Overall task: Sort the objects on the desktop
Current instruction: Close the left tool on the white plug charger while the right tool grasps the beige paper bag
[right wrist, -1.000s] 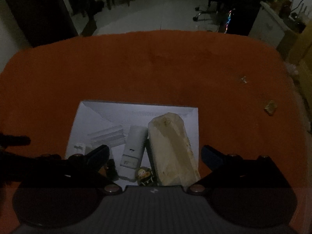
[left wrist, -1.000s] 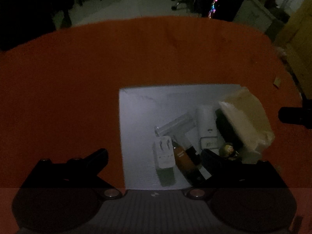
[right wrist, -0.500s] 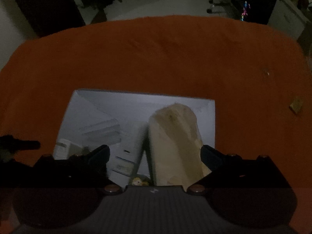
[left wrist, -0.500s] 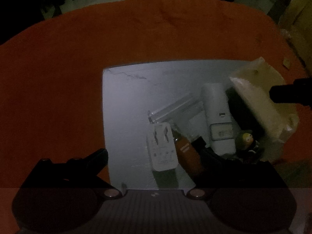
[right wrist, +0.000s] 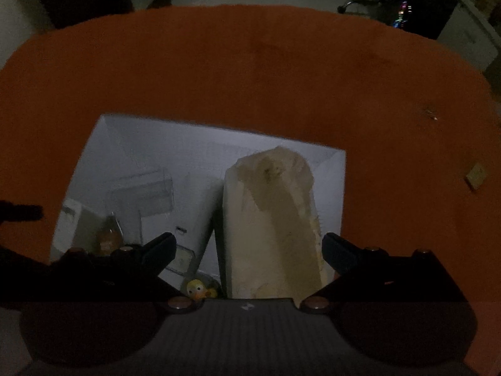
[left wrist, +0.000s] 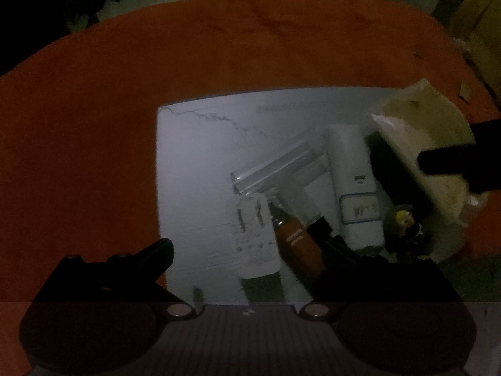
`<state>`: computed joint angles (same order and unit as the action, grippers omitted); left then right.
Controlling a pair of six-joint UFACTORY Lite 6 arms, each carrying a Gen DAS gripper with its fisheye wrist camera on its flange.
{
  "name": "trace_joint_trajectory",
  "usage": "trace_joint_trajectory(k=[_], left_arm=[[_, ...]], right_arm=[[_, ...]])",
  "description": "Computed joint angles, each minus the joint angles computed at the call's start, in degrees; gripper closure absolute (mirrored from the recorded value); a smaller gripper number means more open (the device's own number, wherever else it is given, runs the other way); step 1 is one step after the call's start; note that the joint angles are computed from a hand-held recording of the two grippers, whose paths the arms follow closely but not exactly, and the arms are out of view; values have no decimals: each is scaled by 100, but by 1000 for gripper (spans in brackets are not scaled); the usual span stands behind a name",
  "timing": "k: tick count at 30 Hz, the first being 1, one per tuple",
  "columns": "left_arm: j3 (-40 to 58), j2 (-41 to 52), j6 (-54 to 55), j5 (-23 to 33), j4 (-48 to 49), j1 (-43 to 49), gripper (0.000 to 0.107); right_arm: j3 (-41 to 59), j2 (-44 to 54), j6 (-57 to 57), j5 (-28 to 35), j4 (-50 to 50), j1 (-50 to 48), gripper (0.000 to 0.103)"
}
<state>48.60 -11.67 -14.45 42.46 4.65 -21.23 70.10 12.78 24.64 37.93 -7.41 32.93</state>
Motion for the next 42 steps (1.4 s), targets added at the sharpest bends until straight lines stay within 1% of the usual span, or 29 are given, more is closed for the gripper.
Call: trace_joint_trajectory(k=[2,3,4,5,7,8,12,13,14,16,22,25,26,27,28,29,30,31,33,34,36,39,42], left_arm=[[49,82,-33,-51,-26,-12,5],[66,117,-8,-53,-73,-7,6],[81,149,33,-45,-135,3,11],[96,182,75,-36,-196,13,13],[118,215,199,-10,-308,47,13],[122,234,234,-20,-329,56,15],[170,332,249,47,-381,72,19],[136,302,298,67,-443,84,25],[116,287,352,78,-506,101,28],[67,238,393,70,-556,139,29],[-89,94,545,-16,-733,259,47],[-130,28,487,-68,-690,247,54],[-153,31,439,-121,-675,229,58],[-179,45,382,-189,-660,207,60],[-204,59,323,-256,-645,184,63],[-220,59,302,-287,-633,175,64],[-230,55,298,-302,-623,174,66],[-247,43,274,-320,-588,165,68],[-273,26,264,-344,-561,173,71],[-280,21,252,-347,-544,174,74],[-285,16,222,-344,-505,169,75],[-284,5,187,-330,-403,122,77],[-311,-24,240,-345,-341,112,78]], right_arm=[[87,165,-131,3,-74,24,1],[93,214,-177,-34,-143,41,1],[88,246,-211,-68,-217,58,1],[89,283,-251,-89,-301,78,1],[113,363,-294,-119,-488,120,1],[117,385,-294,-145,-548,128,1],[193,520,-312,-138,-380,88,1],[227,571,-362,-118,-260,69,1],[269,631,-360,-86,-200,75,1],[243,633,-169,-122,-303,129,1],[165,622,16,-229,-232,52,1],[73,548,28,-321,-139,-73,4],[39,530,0,-364,-61,-122,10],[6,514,-45,-396,44,-176,24],[-9,519,-127,-404,193,-229,31],[-25,517,-238,-403,360,-282,41],[-88,471,-332,-435,493,-328,45],[-187,400,-398,-514,566,-351,47],[-351,260,-525,-654,616,-346,57],[-385,213,-562,-671,610,-337,59],[-419,144,-616,-687,620,-321,67],[-443,72,-580,-686,584,-284,73],[-483,9,-440,-683,453,-246,77]])
